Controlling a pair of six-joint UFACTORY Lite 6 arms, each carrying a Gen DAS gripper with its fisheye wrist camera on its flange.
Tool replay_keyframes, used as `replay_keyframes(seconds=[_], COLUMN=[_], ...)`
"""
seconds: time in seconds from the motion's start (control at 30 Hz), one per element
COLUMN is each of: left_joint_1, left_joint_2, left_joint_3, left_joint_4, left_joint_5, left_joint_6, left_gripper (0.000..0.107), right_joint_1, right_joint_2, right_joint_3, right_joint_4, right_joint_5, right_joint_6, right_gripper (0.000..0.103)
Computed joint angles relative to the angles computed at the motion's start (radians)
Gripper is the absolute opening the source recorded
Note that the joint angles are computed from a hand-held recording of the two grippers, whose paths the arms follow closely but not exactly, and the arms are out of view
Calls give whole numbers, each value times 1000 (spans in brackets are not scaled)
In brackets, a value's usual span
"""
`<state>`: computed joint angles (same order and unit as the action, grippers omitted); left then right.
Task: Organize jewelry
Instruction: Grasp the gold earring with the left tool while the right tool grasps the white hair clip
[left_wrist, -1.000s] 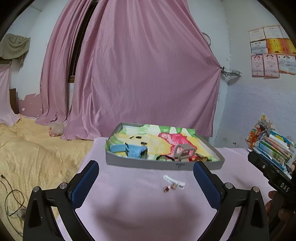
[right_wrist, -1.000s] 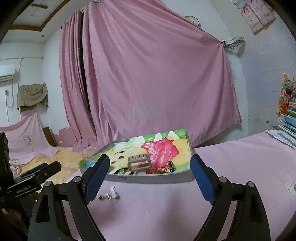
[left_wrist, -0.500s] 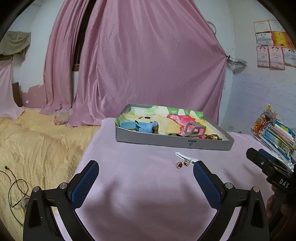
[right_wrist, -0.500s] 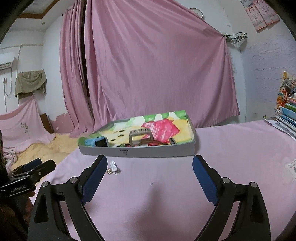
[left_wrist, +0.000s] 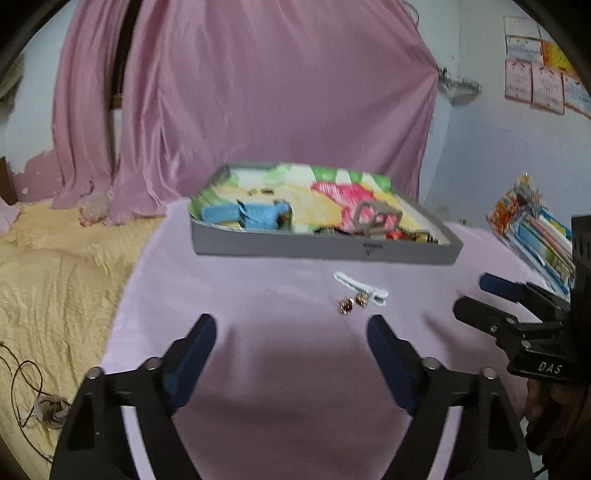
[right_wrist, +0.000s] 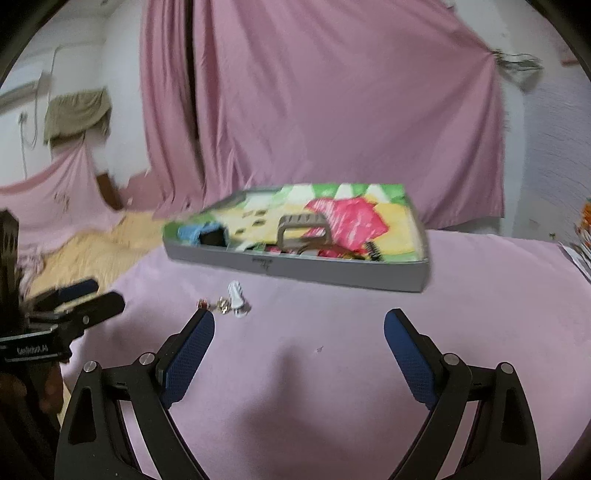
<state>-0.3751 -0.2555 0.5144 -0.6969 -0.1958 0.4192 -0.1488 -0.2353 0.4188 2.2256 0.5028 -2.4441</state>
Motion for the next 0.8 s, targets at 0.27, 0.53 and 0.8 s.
replay_keyframes(seconds=[0.27, 0.53, 0.8], left_joint_1=[5, -5, -16], left_joint_2=[136, 248, 334], left_joint_3=[122, 243, 326], left_joint_4=[16, -261, -456], left_joint_5=[95, 144, 175], left_joint_6=[16, 326, 541], left_gripper=[50, 37, 27], right_joint_1=[66, 117, 112], right_joint_2=[184, 298, 369], right_joint_3=[188, 309, 395], right_joint_4=[-289, -479, -663], right_joint_5=[-80, -102, -50], right_joint_6=[243, 403, 581], right_gripper=[62, 35, 29])
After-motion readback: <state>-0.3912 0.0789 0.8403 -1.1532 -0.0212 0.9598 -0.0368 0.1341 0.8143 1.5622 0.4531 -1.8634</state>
